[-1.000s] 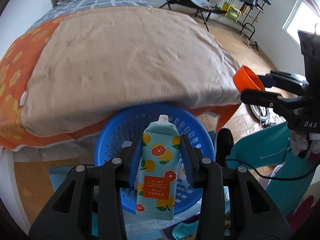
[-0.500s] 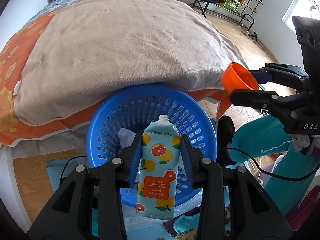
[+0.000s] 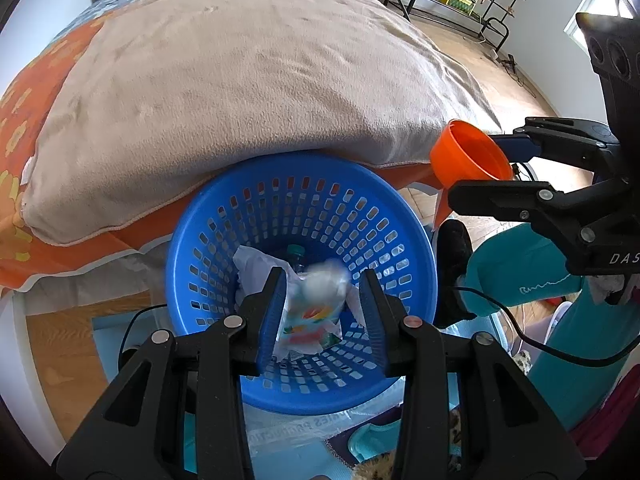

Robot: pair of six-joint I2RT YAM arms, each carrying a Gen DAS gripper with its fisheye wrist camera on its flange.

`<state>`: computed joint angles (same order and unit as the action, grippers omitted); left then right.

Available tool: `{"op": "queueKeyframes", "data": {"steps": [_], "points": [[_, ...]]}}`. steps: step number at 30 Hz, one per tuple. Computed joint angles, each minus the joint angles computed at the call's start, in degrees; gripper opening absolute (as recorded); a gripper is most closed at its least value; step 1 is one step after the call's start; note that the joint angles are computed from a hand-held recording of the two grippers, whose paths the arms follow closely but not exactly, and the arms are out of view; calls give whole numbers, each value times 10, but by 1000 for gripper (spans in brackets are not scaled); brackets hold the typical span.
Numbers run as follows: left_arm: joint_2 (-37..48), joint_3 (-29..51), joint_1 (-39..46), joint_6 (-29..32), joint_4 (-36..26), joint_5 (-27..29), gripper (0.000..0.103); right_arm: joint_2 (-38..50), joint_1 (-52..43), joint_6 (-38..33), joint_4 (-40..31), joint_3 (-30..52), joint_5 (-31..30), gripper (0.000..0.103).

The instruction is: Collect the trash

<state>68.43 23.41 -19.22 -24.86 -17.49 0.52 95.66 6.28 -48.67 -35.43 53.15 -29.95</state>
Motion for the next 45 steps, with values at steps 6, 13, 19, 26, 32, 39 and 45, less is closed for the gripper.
{"op": "queueKeyframes", "data": {"steps": [6, 13, 19, 26, 32, 39, 45], "points": [[-6, -3, 1, -2, -1, -1, 38, 0, 3, 3, 1, -1, 2, 49], [-6, -2, 9, -3, -4, 3, 38, 0, 4, 8, 1, 0, 1, 62], [-7, -2, 15, -2, -10, 6, 38, -7, 6, 11, 9, -7, 6, 73], [-11, -4, 16, -2, -11, 4, 38, -14, 9, 21, 20, -10, 12, 81], [-10, -3, 22, -2, -11, 5, 54, -15, 11, 31, 28, -10, 21, 81], [-13, -1, 29, -6, -13, -6, 67, -22, 4, 36, 35, -11, 14, 91], [-5, 1, 31, -8, -17, -12, 67, -21, 4, 43, 37, -7, 16, 91]]}}
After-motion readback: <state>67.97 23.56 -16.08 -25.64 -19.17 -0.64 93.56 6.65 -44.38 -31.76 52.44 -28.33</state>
